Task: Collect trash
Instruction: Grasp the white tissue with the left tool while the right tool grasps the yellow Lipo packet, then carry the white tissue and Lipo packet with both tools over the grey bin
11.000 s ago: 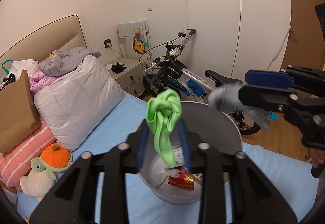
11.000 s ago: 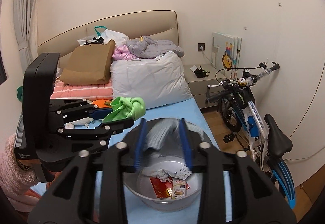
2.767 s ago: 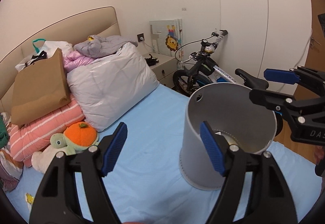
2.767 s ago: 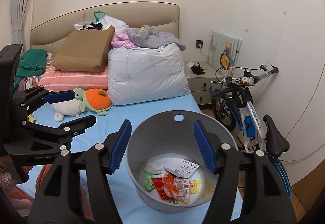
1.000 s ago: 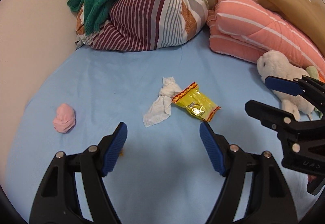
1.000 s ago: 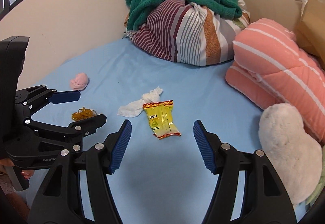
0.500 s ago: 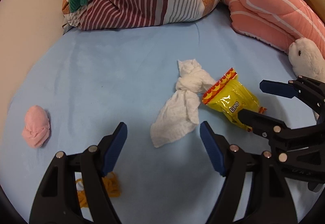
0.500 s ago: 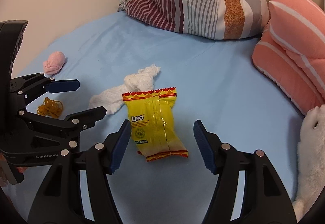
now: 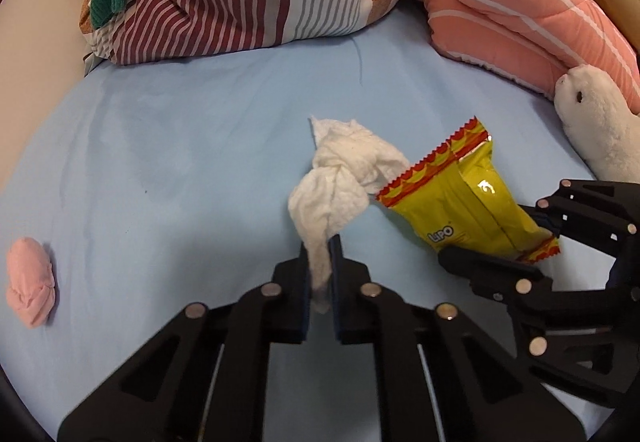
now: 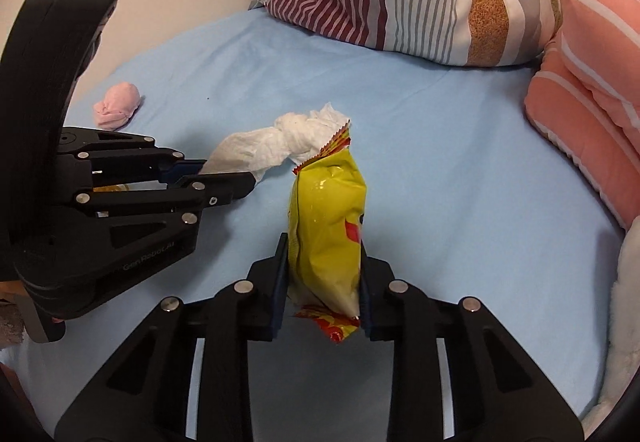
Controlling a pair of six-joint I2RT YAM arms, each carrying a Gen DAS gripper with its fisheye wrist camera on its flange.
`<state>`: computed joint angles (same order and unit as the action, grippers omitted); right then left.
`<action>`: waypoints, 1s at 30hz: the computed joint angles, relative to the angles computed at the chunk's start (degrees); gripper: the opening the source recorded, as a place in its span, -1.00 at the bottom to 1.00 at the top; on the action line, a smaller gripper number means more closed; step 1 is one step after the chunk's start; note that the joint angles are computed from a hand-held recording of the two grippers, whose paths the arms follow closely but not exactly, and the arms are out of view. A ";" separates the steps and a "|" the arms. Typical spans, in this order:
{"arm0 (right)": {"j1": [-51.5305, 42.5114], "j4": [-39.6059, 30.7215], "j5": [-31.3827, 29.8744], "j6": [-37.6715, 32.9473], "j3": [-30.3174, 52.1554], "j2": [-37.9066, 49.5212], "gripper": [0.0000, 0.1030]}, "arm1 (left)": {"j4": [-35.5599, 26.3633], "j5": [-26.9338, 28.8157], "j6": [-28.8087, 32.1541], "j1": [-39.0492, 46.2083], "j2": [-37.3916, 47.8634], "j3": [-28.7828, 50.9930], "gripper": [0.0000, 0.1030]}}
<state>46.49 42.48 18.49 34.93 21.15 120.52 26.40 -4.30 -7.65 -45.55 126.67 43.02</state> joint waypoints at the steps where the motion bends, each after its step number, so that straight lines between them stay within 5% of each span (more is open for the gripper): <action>1: 0.45 0.14 0.47 0.32 -0.60 -0.65 -0.49 | 0.05 0.21 -0.08 -0.05 -0.05 -0.08 -0.89; 11: 5.52 -4.21 4.30 6.29 -5.47 -9.16 -0.50 | 2.58 0.12 -3.10 -3.17 -6.50 -7.53 -0.92; 19: 15.10 -15.21 9.05 16.69 -7.55 -18.91 -0.50 | 1.98 -1.20 -8.06 -6.79 -18.02 -16.35 -0.92; 24: 26.64 -30.78 14.95 29.29 -7.71 -29.43 -0.50 | -1.75 -3.68 -12.37 -11.52 -28.72 -22.40 -0.92; 30: 44.31 -57.63 22.38 51.19 -1.98 -38.66 -0.50 | -15.01 -10.05 -18.88 -19.56 -48.61 -27.80 -0.92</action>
<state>90.80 -15.14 40.86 86.13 19.16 81.85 11.39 -14.35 -26.52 -65.11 78.06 15.23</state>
